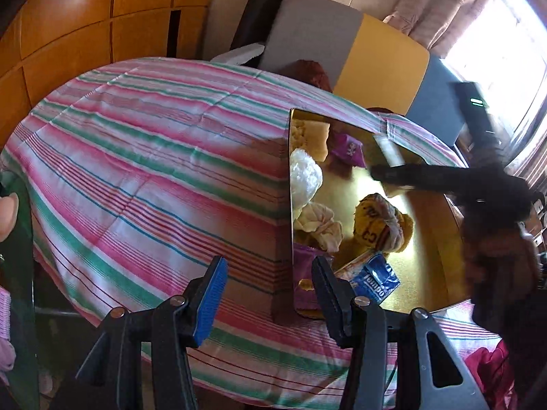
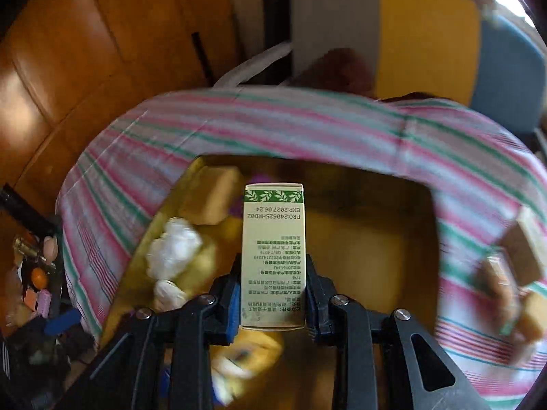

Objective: Organize objects
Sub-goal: 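Carry the green-and-white box to the tray and open the right gripper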

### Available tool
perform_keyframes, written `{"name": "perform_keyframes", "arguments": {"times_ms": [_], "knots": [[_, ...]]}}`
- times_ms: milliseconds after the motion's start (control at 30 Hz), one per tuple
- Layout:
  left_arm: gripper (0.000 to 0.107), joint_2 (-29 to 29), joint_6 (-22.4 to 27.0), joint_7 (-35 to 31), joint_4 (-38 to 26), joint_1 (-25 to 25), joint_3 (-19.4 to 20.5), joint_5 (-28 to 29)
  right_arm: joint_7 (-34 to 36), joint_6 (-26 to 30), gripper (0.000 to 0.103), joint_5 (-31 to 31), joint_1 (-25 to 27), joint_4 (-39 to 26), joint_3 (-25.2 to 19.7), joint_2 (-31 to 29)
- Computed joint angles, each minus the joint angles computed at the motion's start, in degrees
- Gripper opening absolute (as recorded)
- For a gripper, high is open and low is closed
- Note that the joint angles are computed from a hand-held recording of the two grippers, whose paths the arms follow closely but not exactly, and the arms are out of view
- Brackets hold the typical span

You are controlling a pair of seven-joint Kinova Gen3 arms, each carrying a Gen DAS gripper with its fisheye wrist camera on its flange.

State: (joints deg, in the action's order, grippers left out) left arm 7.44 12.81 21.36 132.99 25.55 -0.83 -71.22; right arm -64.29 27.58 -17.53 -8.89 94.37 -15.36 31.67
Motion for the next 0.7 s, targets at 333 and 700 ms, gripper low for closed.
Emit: {"name": "perform_keyframes", "arguments": {"times_ms": [333, 700], "knots": [[0.052, 0.7, -1.9, -0.9, 0.3, 1.7, -3.2, 1.1, -4.5, 2.8, 0.047, 4.0, -5.9, -4.5, 0.9, 6.3], [0.052, -1.0, 4.7, -4.3, -1.6, 0.9, 2.6, 4.1, 5.6, -4.6, 0.065, -6.2, 7.8, 4.8, -8.0, -1.1]]}}
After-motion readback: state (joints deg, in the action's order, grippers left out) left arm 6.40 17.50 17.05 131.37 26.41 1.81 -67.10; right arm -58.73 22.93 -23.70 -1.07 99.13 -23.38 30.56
